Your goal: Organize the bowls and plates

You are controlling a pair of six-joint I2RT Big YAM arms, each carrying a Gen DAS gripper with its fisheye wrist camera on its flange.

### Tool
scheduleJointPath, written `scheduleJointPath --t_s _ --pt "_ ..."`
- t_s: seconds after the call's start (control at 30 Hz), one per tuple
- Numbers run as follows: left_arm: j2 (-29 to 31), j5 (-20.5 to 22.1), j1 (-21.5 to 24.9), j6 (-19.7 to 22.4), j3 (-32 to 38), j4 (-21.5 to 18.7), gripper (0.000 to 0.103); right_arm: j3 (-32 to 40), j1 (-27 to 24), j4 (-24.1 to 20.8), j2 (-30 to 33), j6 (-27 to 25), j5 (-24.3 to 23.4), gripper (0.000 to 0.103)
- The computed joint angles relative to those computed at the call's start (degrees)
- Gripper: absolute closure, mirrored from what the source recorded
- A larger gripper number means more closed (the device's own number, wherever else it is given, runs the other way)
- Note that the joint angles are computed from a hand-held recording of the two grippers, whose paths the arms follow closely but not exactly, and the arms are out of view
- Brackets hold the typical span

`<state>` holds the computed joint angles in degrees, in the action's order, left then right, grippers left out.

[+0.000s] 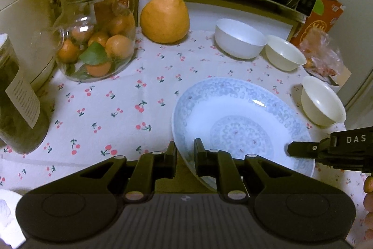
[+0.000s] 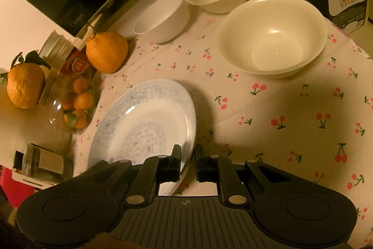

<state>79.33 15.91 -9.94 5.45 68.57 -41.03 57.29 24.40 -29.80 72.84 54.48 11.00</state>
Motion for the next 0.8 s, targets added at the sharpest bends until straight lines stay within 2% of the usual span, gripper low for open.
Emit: scheduleJointPath --t_s 0.67,0.8 --pt "0.8 -0.3 0.2 -0.1 1.1 -2.5 0.089 0.0 0.0 0.2 0.5 0.3 -1.5 0.089" --pt "1.1 0.5 0.3 1.3 1.7 -3.9 0.085 0.0 0.0 0.1 0.4 0.1 -1.7 0.088"
